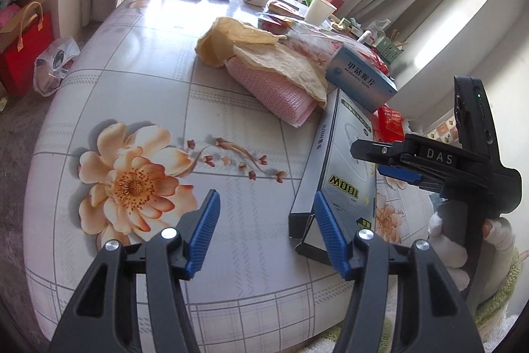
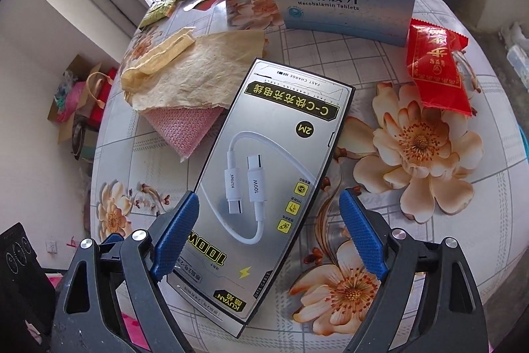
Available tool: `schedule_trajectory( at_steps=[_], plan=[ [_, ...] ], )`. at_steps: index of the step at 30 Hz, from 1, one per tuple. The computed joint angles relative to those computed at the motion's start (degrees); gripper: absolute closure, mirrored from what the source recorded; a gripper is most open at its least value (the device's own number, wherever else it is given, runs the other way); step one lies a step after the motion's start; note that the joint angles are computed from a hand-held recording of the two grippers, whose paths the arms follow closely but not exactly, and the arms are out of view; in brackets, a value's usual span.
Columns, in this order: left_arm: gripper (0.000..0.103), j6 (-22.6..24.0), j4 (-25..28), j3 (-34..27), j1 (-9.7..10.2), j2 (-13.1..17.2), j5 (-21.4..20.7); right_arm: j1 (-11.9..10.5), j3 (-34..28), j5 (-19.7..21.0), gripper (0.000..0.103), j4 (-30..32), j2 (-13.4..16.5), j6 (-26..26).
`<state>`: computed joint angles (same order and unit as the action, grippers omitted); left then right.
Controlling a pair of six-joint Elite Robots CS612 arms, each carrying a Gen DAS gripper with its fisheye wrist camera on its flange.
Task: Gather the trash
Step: 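Lower the right tool around the white cable box and close it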
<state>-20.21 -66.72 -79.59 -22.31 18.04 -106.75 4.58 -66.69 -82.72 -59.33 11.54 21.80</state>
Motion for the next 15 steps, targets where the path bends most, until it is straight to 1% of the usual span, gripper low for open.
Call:
schedule_trajectory(
  at_steps=[6, 9, 15],
  plan=[
    [0.046, -0.4, 0.8, -0.8, 0.19, 0.3, 1.6, 1.3, 1.9, -5.5, 0.019, -0.9, -0.5, -1.2],
    [0.044, 0.1, 1.2, -1.3, 0.06, 0.4, 2.8, 1.6, 2.7, -6.9, 0.014, -1.8, -0.5, -1.7],
    [0.044, 1.0, 1.6, -1.4, 0.09, 0.5, 2.5, 2.4, 3.5, -9.5, 0.014, -2.8, -0.9, -1.8]
  ],
)
